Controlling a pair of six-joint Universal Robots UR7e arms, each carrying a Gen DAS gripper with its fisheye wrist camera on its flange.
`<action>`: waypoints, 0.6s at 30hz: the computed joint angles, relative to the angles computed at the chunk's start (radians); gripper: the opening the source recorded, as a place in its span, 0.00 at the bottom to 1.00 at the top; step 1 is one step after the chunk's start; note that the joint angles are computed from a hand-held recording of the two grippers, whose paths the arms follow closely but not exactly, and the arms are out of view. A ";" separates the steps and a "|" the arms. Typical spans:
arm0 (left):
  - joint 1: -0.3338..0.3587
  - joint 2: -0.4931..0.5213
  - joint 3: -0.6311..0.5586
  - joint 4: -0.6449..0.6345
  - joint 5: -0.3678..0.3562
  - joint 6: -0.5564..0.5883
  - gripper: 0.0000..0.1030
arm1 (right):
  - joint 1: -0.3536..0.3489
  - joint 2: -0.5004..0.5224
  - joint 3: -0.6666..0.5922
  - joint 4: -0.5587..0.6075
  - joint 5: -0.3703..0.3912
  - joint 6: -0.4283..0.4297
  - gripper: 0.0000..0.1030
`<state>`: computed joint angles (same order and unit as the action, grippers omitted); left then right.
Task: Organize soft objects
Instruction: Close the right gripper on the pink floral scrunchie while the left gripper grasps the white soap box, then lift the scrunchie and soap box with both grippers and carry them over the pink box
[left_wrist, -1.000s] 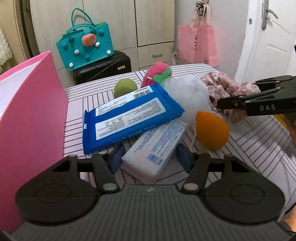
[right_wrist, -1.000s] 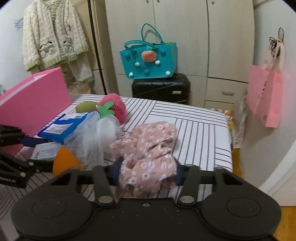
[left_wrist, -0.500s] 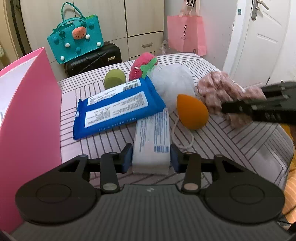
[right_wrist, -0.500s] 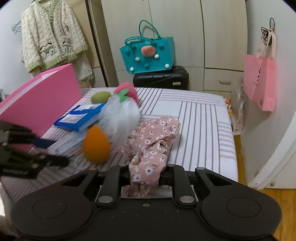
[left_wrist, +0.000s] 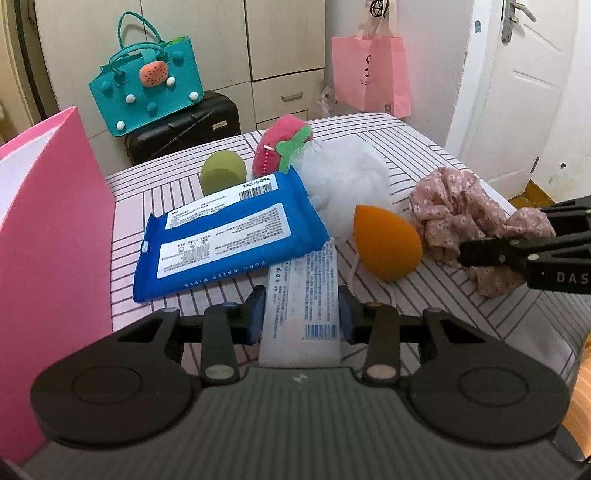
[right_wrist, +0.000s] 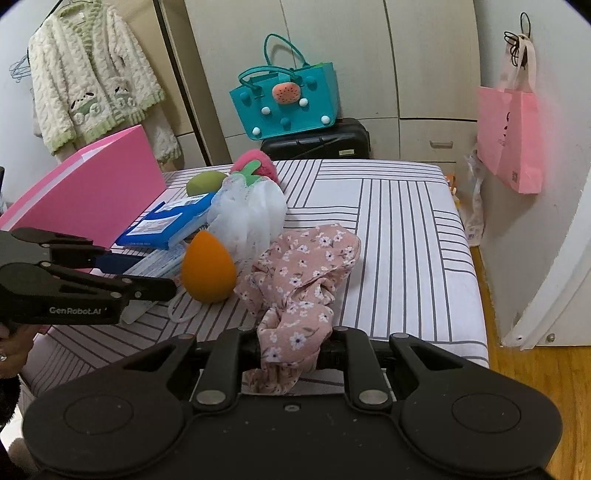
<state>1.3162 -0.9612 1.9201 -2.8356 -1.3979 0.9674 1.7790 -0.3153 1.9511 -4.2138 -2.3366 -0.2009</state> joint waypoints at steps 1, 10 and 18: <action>0.001 -0.004 0.001 0.006 -0.001 -0.001 0.37 | 0.002 -0.001 0.001 0.003 -0.002 0.004 0.20; 0.014 -0.066 -0.004 0.148 -0.002 -0.033 0.37 | 0.039 -0.017 0.030 0.056 -0.026 0.070 0.20; 0.019 -0.114 -0.031 0.322 0.000 -0.052 0.37 | 0.066 -0.050 0.071 0.169 0.013 0.177 0.20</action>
